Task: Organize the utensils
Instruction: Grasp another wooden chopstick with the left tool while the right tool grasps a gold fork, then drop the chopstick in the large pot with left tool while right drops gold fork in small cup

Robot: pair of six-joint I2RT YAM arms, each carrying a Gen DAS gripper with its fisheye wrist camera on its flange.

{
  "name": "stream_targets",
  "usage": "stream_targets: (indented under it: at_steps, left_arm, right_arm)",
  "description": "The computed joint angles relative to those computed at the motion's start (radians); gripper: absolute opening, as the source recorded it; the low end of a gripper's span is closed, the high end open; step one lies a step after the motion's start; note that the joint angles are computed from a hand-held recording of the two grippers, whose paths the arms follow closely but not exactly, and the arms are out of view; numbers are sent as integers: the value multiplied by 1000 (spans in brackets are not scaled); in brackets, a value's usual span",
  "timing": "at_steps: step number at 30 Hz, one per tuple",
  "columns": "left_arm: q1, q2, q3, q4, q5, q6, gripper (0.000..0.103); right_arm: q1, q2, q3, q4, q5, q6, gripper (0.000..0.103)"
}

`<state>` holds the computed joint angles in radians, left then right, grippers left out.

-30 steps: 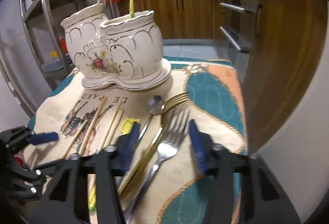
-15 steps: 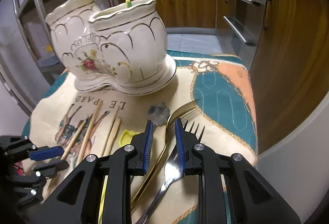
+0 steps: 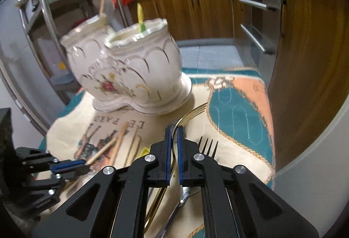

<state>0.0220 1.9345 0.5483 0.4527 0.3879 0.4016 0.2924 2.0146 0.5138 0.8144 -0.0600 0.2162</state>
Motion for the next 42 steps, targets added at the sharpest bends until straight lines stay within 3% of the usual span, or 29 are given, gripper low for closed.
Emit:
stream_targets:
  at_steps: [10,18,23,28,35,42]
  left_arm:
    - [115,-96,-141,195,152,11,5]
    - [169,-149,-210,392,207,-77,5]
    - [198,-195,-200,440,247,-145,5]
    - [225,-266,-134,410,290,-228,5]
    - [181,-256,48,348,271,-331,5]
    - [107,-189,211,373,198,-439,5]
  right_arm:
    - [5,-211,-240,273,-30,-33,4]
    - [109,-295,-311,391,134,-94,4]
    - [118,-345,-277,324,147,-113,3]
    - [125,-437,-245,245,159,-135,3]
    - [105,-518,-141,121,134,-159,3]
    - [73,-471,-40,143,127,-155,3]
